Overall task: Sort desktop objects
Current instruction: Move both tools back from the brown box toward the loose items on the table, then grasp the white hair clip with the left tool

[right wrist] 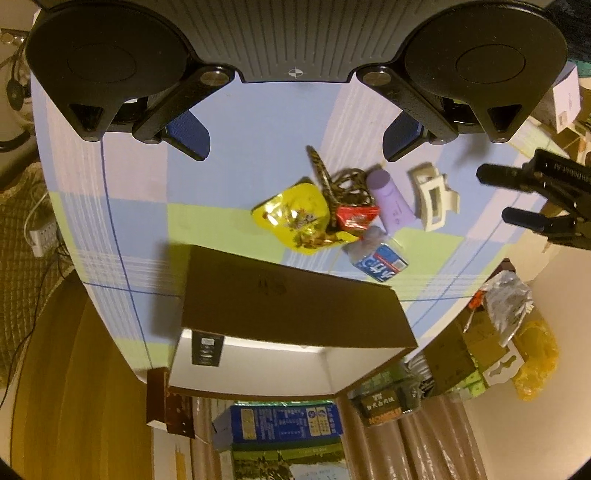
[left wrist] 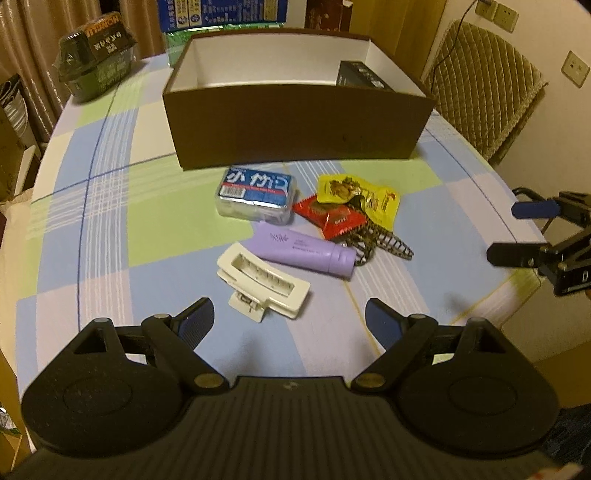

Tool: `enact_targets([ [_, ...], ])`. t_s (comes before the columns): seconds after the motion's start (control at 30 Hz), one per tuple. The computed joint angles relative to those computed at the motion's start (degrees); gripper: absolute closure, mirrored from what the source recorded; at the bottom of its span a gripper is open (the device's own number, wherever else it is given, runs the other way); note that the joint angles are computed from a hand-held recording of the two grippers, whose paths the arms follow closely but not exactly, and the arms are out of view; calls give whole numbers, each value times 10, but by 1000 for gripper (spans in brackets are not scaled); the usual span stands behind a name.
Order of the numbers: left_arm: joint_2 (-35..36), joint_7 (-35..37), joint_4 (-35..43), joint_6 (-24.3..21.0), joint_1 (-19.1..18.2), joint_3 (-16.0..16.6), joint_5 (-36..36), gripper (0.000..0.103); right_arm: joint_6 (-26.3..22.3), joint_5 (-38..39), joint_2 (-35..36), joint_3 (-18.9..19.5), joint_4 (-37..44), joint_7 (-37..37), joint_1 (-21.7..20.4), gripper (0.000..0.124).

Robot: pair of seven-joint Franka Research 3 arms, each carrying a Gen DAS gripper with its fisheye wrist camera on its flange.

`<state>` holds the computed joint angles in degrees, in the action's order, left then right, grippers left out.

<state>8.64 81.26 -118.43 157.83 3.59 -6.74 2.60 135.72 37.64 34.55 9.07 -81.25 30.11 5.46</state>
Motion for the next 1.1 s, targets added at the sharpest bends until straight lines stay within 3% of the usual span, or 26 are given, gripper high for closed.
enact_targets([
  [0.43,75,103,45,10,27,-15,-7,16,-12,-51,64,-13,71,64,9,26],
  [0.8,151,296,114,6,91,-75,-90,15,-34,-100,135,-18,176,135,19,26],
  [1.1,176,368,145,-16,97,-74,-95,13,-74,-131,196,-15,276,170,31,26],
])
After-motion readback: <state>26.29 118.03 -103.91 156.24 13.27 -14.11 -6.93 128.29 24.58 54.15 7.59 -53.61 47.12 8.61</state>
